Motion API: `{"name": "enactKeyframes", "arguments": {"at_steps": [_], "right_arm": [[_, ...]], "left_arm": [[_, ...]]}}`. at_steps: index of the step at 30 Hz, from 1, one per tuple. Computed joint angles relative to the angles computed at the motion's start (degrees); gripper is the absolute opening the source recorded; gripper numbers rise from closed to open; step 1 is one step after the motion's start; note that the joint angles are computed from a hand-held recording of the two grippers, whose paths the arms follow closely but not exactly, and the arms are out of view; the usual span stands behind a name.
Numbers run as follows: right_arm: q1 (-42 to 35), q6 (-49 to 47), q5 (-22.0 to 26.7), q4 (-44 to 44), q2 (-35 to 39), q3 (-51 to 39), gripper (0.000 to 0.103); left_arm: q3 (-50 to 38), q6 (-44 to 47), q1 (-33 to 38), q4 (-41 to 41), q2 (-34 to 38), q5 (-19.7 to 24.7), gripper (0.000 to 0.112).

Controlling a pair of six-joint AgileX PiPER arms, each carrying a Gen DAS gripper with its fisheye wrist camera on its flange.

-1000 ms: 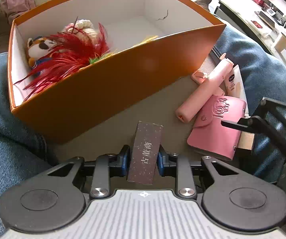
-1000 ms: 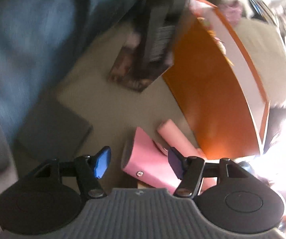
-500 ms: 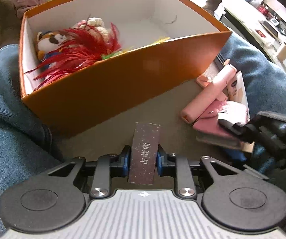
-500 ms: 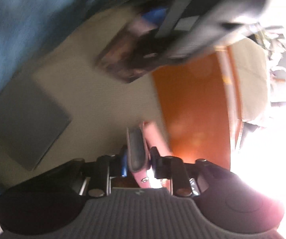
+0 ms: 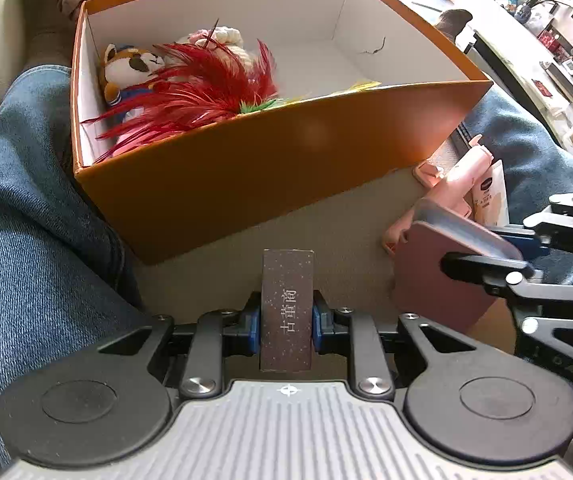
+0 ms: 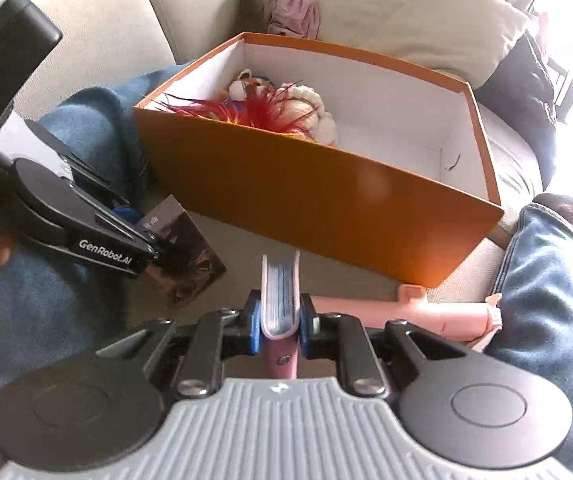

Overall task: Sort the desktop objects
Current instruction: 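Grasp the pink wallet with right tool while left tool holds the dark card box, then carry the dark card box and pink wallet over the shoebox and lower them in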

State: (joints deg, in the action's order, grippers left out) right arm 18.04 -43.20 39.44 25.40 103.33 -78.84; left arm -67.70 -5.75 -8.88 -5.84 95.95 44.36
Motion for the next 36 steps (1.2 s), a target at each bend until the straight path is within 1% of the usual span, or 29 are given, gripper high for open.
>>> {"name": "enactKeyframes", "arguments": {"at_steps": [2, 4, 5, 7, 10, 14, 17, 21, 23, 24, 26, 28, 33, 36], "right_arm": [[-1.3, -1.0, 1.5, 0.5, -0.4, 0.1, 0.019], [-1.5, -0.5, 3.1, -1.1, 0.3, -1.3, 0.02], [0.1, 1.7, 2.8, -2.8, 1.7, -2.8, 0.02], [0.0, 2.7, 3.5, -3.4, 3.8, -4.9, 0.02], [-1.4, 3.4, 7.2, -1.3, 4.2, -7.4, 0.018], [-2.6, 2.3, 8.6, 1.1, 2.9, -8.1, 0.018], [-4.9, 2.1, 11.7, 4.0, 2.5, -10.7, 0.018], [-8.3, 0.9, 14.5, 9.4, 2.2, -14.5, 0.018], [-9.4, 0.9, 13.9, 11.3, 1.9, -16.2, 0.018], [-9.6, 0.8, 12.8, 12.0, 1.8, -16.8, 0.018], [-10.1, 1.2, 11.3, 13.4, 2.1, -19.0, 0.018], [-10.5, 2.2, 11.1, 14.4, 3.2, -22.2, 0.018], [-9.3, 6.1, 8.9, 13.0, 8.6, -31.5, 0.018], [-7.7, 10.1, 8.2, 9.1, 14.6, -39.4, 0.018]], "left_arm": [[-0.3, -0.6, -0.4, 0.6, 0.2, 0.4, 0.027], [-0.4, -1.0, -0.8, 1.3, 0.2, 0.6, 0.027], [-0.3, -1.3, -1.0, 1.5, 0.1, 0.5, 0.027], [-0.3, -2.2, -1.2, 2.0, -0.2, 0.6, 0.026], [0.0, -3.1, -1.6, 2.8, -2.1, 0.8, 0.026], [-0.8, 0.8, -0.4, -0.9, -5.5, 2.1, 0.026], [-3.9, 2.3, -0.4, -1.6, -6.9, 4.5, 0.026], [-8.7, 5.0, -0.2, -3.8, -7.3, 5.7, 0.026], [-12.0, 6.7, 0.2, -5.5, -6.8, 6.3, 0.026], [-13.7, 6.9, 0.1, -5.5, -6.4, 6.3, 0.026], [-17.3, 6.2, -0.5, -3.6, -5.2, 5.9, 0.026], [-21.5, 4.9, -1.0, -1.8, -3.1, 5.8, 0.026], [-34.7, 4.1, 0.7, -3.1, 5.6, 8.8, 0.026], [-42.0, 1.9, 1.2, -2.5, 11.7, 11.4, 0.026]]}}
